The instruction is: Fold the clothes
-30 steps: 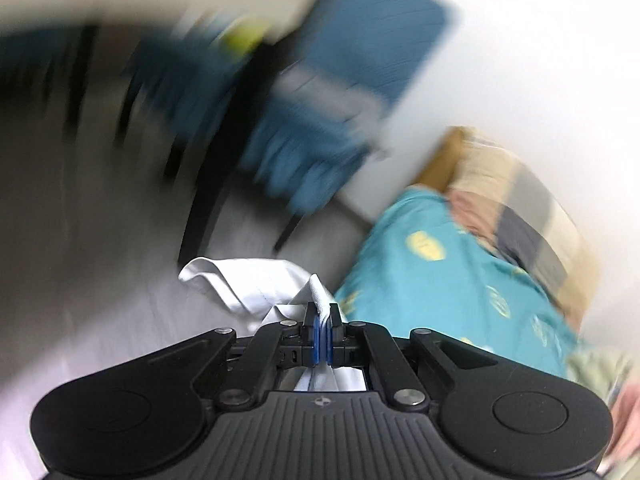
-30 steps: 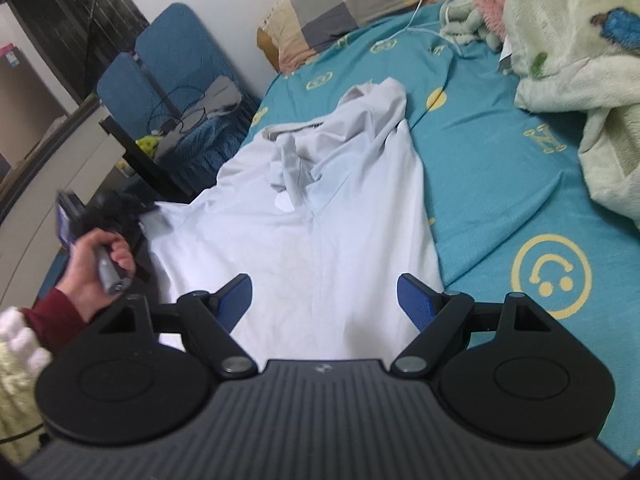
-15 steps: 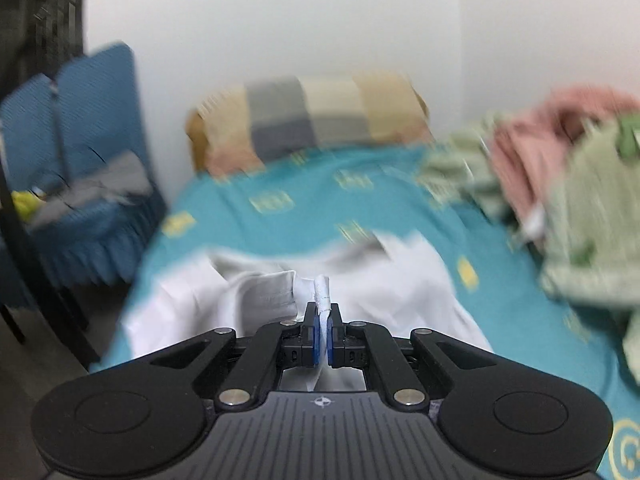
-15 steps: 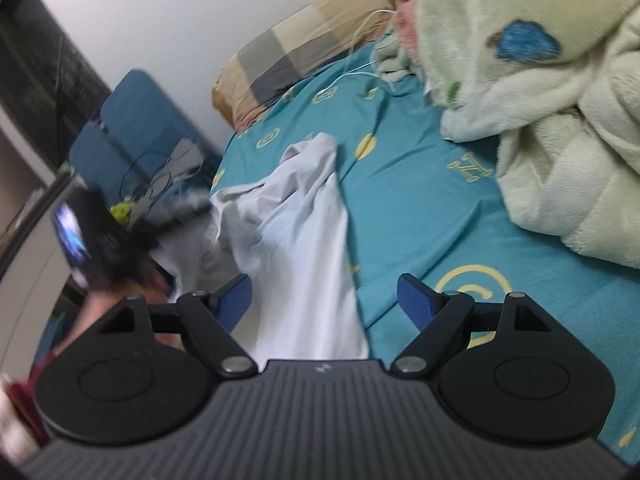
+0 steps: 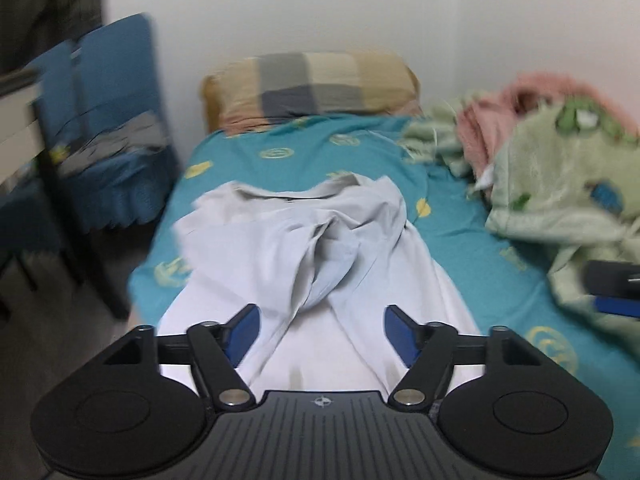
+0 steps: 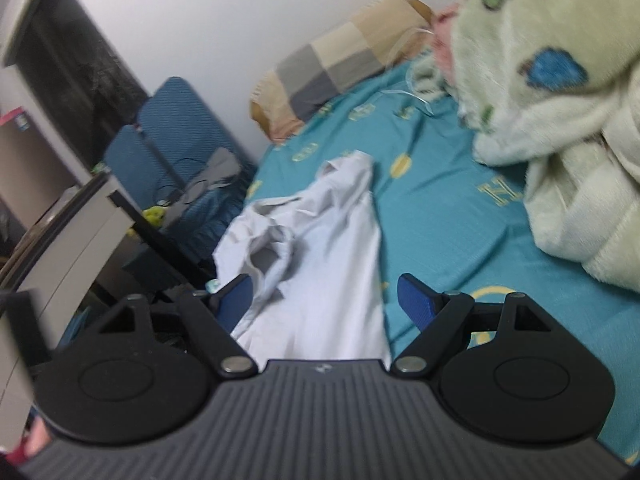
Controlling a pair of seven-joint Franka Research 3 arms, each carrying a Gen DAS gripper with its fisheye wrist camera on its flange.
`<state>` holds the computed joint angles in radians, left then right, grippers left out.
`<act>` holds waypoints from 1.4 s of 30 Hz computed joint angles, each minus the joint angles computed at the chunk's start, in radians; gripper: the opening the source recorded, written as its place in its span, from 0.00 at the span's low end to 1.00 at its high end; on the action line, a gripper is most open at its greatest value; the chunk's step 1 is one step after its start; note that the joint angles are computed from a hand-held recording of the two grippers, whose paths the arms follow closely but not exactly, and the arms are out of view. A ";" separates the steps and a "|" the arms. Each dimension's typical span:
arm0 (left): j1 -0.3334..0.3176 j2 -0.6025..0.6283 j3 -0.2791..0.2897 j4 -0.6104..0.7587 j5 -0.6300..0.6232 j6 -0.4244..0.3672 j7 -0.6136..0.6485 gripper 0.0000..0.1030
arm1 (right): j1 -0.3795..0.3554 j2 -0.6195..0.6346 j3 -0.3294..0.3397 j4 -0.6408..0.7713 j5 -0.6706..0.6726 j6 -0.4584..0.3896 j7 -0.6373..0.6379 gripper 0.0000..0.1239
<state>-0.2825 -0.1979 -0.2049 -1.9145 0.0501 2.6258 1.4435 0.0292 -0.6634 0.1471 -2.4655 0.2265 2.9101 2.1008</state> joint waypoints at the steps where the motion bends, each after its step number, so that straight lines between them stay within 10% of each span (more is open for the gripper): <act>1: -0.003 -0.046 0.008 -0.036 -0.024 0.004 -0.003 0.77 | 0.018 0.000 -0.010 0.003 0.000 0.004 -0.019 0.64; 10: -0.058 -0.199 0.100 -0.187 -0.097 0.056 0.127 0.80 | 0.171 0.067 -0.060 0.095 0.035 0.002 -0.215 0.50; 19: -0.105 -0.190 0.223 -0.229 -0.303 0.120 0.315 0.80 | 0.186 0.417 -0.019 0.385 -0.139 0.031 -0.513 0.44; 29: -0.066 -0.135 0.228 -0.191 -0.470 0.071 0.442 0.80 | 0.250 0.734 -0.055 0.711 -0.428 -0.235 -0.729 0.42; 31: -0.047 -0.131 0.220 -0.186 -0.486 0.057 0.440 0.80 | 0.267 0.761 -0.073 0.741 -0.466 -0.302 -0.749 0.41; 34: -0.026 -0.133 0.207 -0.186 -0.502 0.049 0.430 0.80 | 0.298 0.779 -0.110 0.757 -0.604 -0.315 -0.667 0.07; 42: -0.021 -0.143 0.186 -0.202 -0.517 0.051 0.449 0.80 | 0.273 0.844 -0.151 0.911 -0.490 -0.147 -0.438 0.06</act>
<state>-0.3035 -0.3405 -0.0194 -2.1163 -0.4668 2.6768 1.8922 0.3023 0.1809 -0.0036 -1.5541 -0.2636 2.7634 1.6630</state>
